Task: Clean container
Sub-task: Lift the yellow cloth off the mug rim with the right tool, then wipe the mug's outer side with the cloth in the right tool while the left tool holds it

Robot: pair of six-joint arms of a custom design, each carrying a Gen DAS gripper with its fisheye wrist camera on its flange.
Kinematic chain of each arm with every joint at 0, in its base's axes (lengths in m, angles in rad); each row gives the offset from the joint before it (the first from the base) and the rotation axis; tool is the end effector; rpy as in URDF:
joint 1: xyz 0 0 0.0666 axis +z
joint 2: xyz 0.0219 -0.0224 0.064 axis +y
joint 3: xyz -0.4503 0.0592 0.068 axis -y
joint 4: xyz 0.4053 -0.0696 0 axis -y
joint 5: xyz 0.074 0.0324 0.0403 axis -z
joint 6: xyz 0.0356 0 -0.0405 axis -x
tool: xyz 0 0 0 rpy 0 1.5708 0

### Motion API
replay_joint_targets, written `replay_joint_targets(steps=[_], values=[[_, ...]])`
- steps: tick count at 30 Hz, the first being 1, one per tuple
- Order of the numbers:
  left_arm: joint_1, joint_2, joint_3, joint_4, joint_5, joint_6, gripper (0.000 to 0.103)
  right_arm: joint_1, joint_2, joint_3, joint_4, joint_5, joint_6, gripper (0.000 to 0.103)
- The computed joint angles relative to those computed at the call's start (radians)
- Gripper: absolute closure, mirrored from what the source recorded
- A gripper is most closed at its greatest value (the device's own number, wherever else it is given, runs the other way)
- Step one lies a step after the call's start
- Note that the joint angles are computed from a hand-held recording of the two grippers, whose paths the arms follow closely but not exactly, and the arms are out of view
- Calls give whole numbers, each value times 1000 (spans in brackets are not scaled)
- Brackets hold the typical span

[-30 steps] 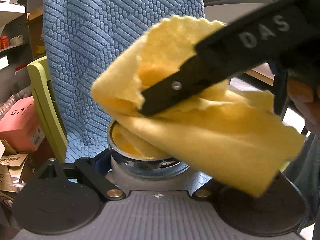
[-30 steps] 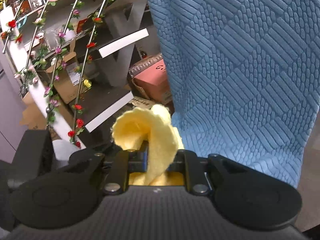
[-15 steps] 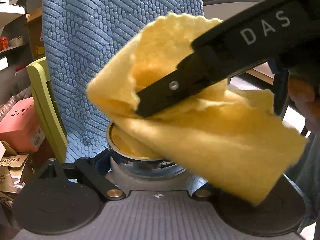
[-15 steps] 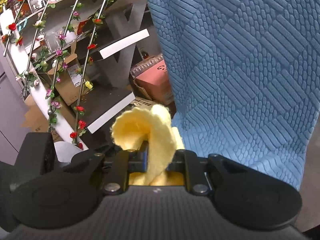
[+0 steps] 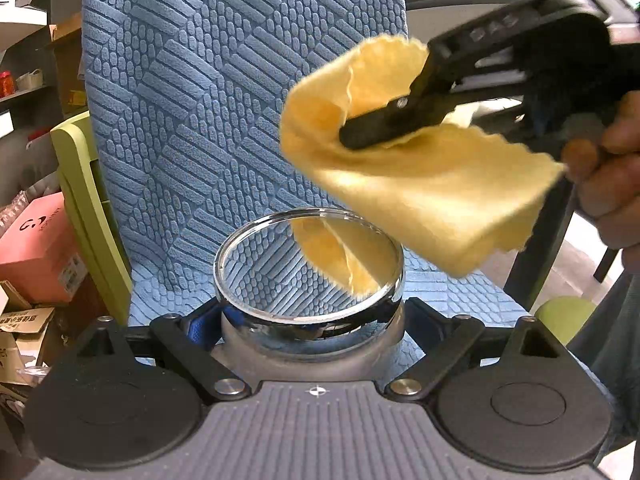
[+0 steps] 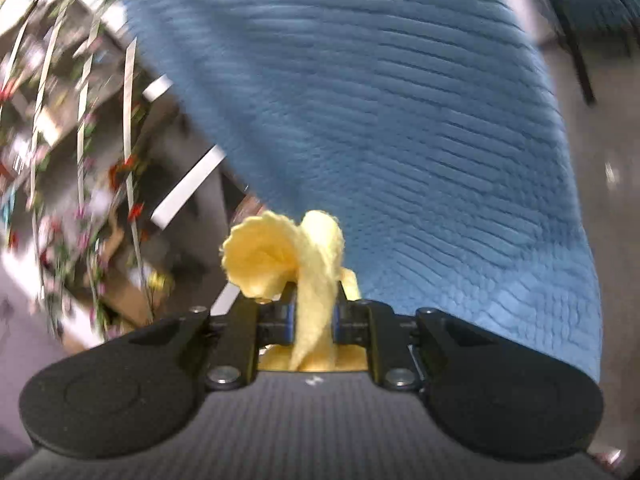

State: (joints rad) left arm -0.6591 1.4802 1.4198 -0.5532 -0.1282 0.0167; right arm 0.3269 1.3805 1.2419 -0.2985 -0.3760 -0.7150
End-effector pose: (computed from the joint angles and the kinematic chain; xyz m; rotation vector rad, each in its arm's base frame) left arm 0.4316 -0.3291 0.4976 0.6216 2.0989 -0.2438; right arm 0.4712 0.1732 0.4841 0.1567 2.1268 1.0201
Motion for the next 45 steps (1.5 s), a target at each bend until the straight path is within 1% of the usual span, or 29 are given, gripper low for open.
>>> replay_joint_targets(steps=[2,4,6,8,10,12,14,15,19,23,24,26,27,30,33,34,37,38,40,42,43,45], values=[[2,0,1,-1,3,-5,10,-1,8,-19,34,-17,-57,86],[2,-3,-3,-1,2,-6,10,2,18,-29,38,-19,-84,86],[2,-3,-4,0,3,-8,10,6,29,-38,31,-30,-97,86],[2,-1,-5,3,4,-12,10,17,44,-39,-11,-18,-92,86],[2,-1,-6,5,3,-16,10,22,50,-48,-20,-6,-104,86],[-1,1,-7,7,-2,-21,10,16,53,-61,12,-24,-153,86],[-3,0,-9,9,-3,-24,10,13,46,-88,98,-41,-198,86],[-3,-1,-11,10,-1,-22,10,12,46,-96,120,-47,-212,86],[-1,-3,-12,11,7,-15,10,8,53,-125,169,-63,-240,86],[-2,-3,-13,13,3,-18,10,-3,68,-144,169,-88,-235,86],[-3,-4,-14,13,3,-19,10,-5,66,-146,192,-94,-246,86],[-3,-5,-16,15,3,-23,10,-7,63,-152,269,-112,-263,86],[-2,-4,-17,17,3,-28,10,-10,66,-151,287,-122,-266,86],[-2,-5,-19,15,7,-50,10,-18,95,-139,264,-155,-273,86],[9,-5,-14,5,38,-56,10,-29,122,-122,249,-198,-275,86],[12,-5,-12,1,47,-58,10,-33,128,-112,253,-215,-271,86],[17,-3,-6,-10,57,-75,11,-43,149,-91,322,-274,-291,85],[19,-1,-5,-13,61,-75,11,-42,155,-83,306,-282,-288,85],[19,3,2,-19,61,-73,11,-41,169,-63,246,-293,-269,85],[16,8,9,-27,51,-69,11,-44,182,-39,186,-304,-228,85],[14,9,12,-31,44,-65,11,-48,184,-33,174,-314,-214,85],[7,9,12,-32,24,-51,11,-56,184,-29,198,-342,-215,85]])
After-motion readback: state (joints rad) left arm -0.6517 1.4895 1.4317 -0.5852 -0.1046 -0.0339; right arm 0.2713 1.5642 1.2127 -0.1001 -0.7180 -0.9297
